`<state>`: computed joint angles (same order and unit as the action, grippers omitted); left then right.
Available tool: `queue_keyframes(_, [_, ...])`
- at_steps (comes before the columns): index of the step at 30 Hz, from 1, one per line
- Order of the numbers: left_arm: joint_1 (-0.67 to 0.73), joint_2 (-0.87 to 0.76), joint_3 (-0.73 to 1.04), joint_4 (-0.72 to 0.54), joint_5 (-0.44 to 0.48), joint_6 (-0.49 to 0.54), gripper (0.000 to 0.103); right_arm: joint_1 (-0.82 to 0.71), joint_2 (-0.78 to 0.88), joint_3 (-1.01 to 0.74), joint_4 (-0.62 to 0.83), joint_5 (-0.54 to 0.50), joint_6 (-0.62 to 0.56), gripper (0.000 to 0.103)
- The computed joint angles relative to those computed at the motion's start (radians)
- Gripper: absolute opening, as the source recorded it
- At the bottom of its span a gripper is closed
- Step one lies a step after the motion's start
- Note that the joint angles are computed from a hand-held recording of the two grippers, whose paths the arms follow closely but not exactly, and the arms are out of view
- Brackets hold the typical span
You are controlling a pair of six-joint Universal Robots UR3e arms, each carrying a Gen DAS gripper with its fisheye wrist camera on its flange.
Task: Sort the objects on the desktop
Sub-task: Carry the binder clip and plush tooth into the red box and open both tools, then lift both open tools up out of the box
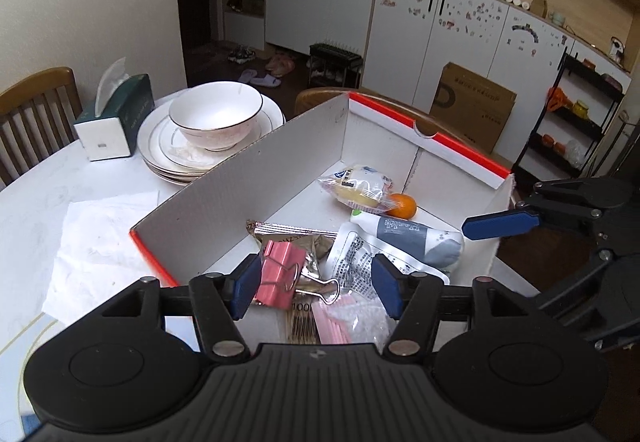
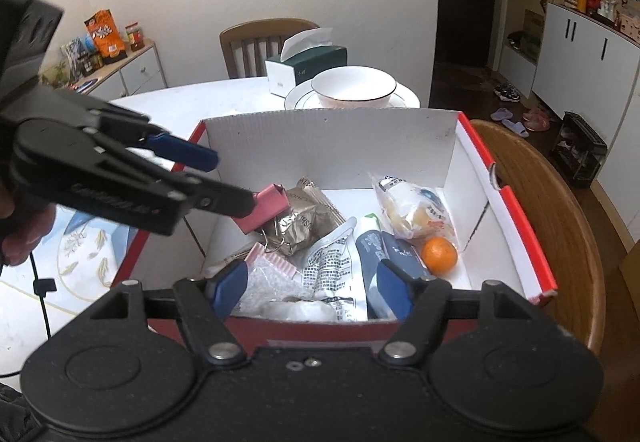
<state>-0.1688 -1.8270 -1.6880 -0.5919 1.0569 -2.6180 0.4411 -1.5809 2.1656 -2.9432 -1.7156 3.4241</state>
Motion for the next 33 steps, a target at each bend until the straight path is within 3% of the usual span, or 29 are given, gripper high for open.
queue_keyframes(8, [0.066,0.133,-0.154,0.041,-0.053,0.013,0.066,0.046,-0.038,0.043,-0.061,-0.063,0.064,0.08])
queue_keyframes(16, [0.124,0.234,-0.273,0.072,-0.103,0.066,0.085,0.139,-0.022,0.028,-0.097,-0.191,0.146,0.086])
queue_keyframes(20, [0.163,0.285,-0.333,0.084,-0.144,0.087,0.103,0.186,-0.009,0.026,-0.129,-0.25,0.189,0.087])
queue_keyframes(33, [0.309,0.528,-0.497,-0.042,-0.274,0.196,0.103,0.389,0.051,-0.084,-0.042,-0.512,0.356,0.087])
